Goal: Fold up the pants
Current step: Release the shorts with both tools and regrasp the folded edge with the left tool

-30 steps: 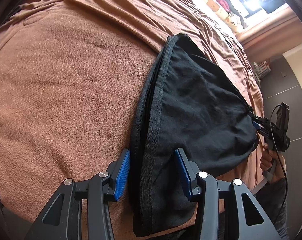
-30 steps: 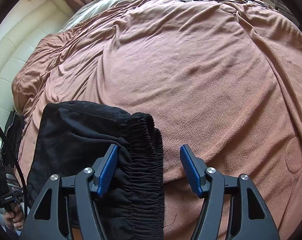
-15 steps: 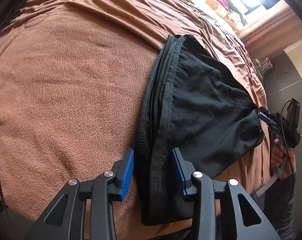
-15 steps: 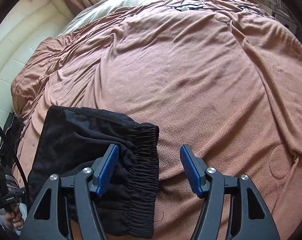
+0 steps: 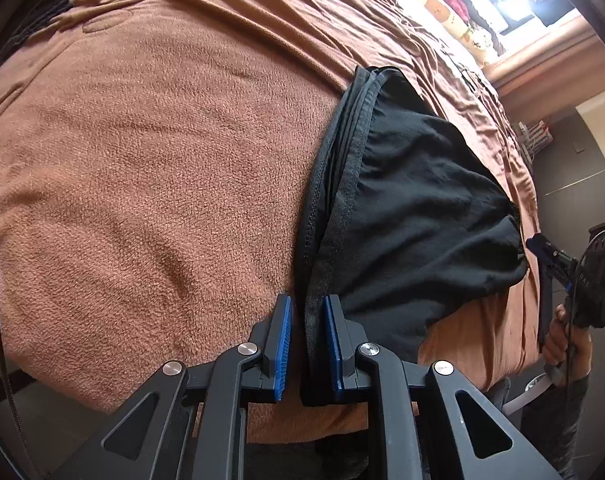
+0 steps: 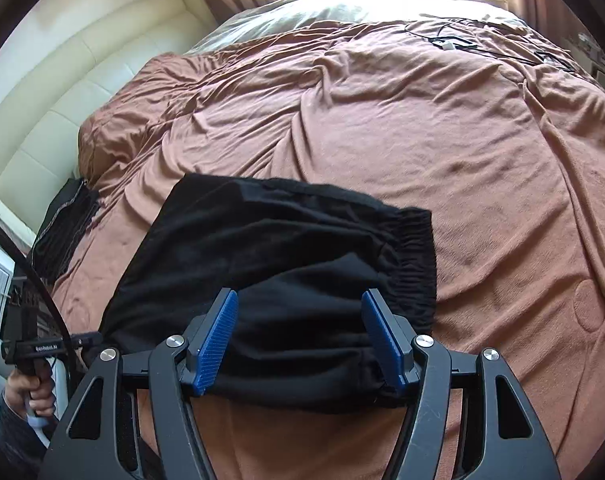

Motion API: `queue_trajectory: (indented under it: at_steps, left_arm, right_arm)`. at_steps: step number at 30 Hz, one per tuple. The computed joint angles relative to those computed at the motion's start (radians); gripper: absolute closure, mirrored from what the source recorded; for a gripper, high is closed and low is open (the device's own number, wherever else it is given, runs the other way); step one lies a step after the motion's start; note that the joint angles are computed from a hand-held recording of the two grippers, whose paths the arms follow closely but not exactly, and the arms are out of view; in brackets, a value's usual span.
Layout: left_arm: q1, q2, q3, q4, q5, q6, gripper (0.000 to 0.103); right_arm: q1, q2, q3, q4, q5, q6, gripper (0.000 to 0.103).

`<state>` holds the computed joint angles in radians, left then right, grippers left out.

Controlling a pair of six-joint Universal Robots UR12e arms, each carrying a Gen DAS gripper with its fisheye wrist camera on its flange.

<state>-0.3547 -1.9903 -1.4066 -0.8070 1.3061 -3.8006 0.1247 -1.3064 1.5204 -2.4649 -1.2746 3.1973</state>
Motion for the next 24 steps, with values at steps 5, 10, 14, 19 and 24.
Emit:
queue_trajectory:
  at_steps: [5, 10, 14, 19, 24]
  left_arm:
    - [0.007, 0.018, -0.040, 0.074, -0.039, -0.027, 0.083]
    - [0.019, 0.027, -0.086, 0.175, -0.099, -0.094, 0.079]
    - [0.025, 0.024, -0.111, 0.246, -0.139, -0.156, 0.056]
    - [0.032, 0.022, -0.139, 0.342, -0.164, -0.223, 0.056]
    - [0.031, 0.011, -0.124, 0.342, -0.125, -0.229, 0.056]
  right_arm:
    - [-0.012, -0.012, 0.028, 0.039, -0.036, -0.006, 0.045]
    - [-0.003, -0.023, 0.023, 0.111, -0.127, -0.049, 0.046]
    - [0.000, -0.035, 0.015, 0.104, -0.121, -0.036, 0.046]
    - [0.022, -0.044, 0.018, 0.059, -0.106, -0.027, 0.046]
    - [0.032, -0.029, 0.002, 0.055, -0.059, -0.030, 0.056]
